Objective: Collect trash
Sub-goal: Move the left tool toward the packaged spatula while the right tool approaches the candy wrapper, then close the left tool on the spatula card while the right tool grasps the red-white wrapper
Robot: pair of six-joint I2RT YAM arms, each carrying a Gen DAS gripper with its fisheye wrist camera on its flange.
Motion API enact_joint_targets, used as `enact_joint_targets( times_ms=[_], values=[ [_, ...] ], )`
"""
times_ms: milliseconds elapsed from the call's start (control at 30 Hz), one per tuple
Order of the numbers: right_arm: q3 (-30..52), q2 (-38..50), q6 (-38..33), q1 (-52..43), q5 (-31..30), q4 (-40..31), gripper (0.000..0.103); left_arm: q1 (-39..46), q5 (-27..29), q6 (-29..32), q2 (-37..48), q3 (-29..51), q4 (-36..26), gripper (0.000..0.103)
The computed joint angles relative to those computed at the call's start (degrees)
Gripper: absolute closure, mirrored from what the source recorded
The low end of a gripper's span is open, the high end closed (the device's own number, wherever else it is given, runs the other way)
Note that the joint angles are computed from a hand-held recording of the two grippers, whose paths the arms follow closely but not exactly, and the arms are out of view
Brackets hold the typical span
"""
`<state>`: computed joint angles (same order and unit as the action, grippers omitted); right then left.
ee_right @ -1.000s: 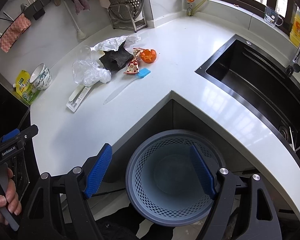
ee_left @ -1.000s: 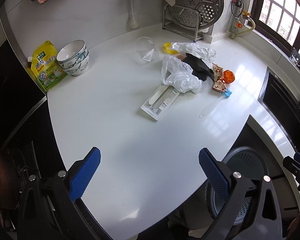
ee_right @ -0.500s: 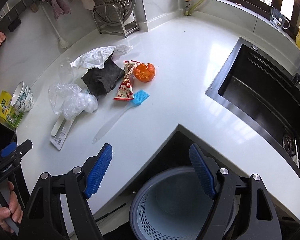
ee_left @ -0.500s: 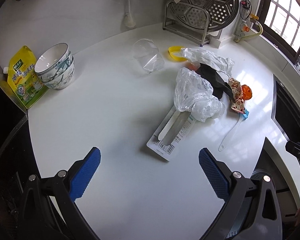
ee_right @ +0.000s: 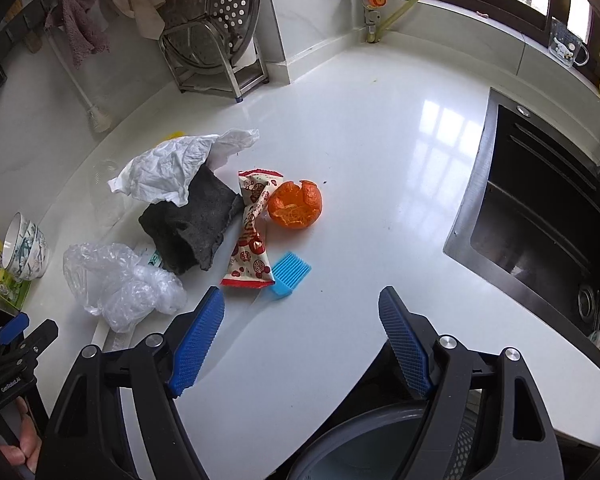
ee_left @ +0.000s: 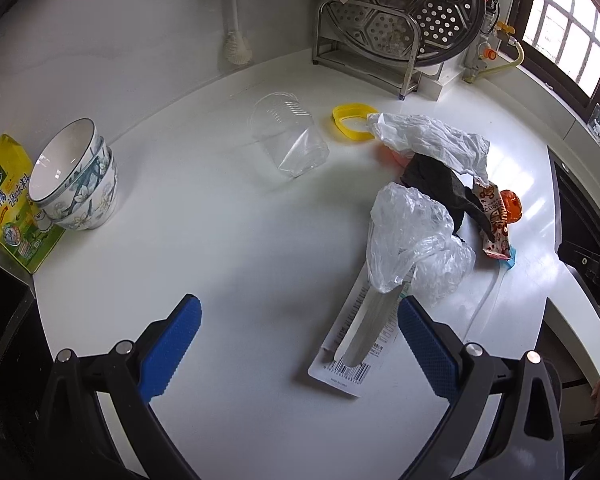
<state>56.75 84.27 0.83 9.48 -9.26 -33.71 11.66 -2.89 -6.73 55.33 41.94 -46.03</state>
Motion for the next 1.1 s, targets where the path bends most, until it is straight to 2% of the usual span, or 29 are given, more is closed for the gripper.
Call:
enact_joint_targets(
  times_ms=[400, 733, 1100],
  values=[
    [4.3, 12.1, 5.5, 5.6, 1.2, 5.7, 0.027, 3.5, 8.4, 7.6, 8.1, -2.7, 7.2, 0.006],
    [6.8, 14.7, 6.5, 7.3, 2.0, 5.8, 0.027, 3.0, 10.5, 9.6, 11.9, -5.0, 10.3, 0.006],
    [6.1, 14.9, 7.8, 8.2, 4.3, 8.4, 0.027, -1.0, 10.6, 8.0, 14.9, -5.9, 14.0, 0.006]
  ],
)
